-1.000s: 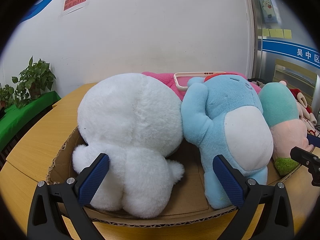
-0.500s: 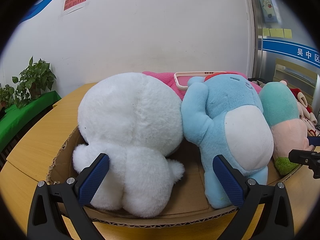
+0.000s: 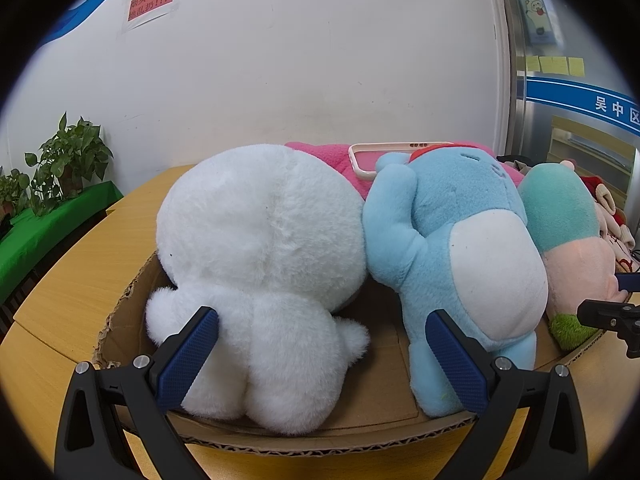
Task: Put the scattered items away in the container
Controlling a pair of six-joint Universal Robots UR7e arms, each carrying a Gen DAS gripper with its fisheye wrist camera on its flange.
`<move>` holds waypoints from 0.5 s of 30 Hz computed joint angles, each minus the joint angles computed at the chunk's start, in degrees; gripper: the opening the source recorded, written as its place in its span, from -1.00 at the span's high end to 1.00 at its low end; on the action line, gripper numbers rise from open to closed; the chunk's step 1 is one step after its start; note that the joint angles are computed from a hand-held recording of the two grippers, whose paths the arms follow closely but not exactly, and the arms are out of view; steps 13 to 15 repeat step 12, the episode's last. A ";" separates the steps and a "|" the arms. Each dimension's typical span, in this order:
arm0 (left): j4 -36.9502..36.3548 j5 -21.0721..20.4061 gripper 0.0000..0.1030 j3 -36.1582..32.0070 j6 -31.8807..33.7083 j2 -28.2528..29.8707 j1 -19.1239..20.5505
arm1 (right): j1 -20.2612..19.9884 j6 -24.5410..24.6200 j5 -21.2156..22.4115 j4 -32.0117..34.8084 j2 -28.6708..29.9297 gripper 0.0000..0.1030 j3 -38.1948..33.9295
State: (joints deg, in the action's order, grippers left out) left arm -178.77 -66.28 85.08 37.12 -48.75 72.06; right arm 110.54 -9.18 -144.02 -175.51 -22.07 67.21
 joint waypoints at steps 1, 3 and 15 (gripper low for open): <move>-0.02 0.13 -0.99 -0.07 0.01 0.05 0.03 | 0.02 0.11 -0.02 0.21 0.02 -1.00 -0.09; -0.14 0.43 -0.99 0.00 -0.08 0.05 0.07 | 0.05 0.26 -0.04 0.52 0.03 -1.00 -0.16; -0.21 0.67 -1.00 -0.06 -0.13 0.11 0.08 | 0.18 0.54 -0.13 1.02 0.17 -1.00 -0.47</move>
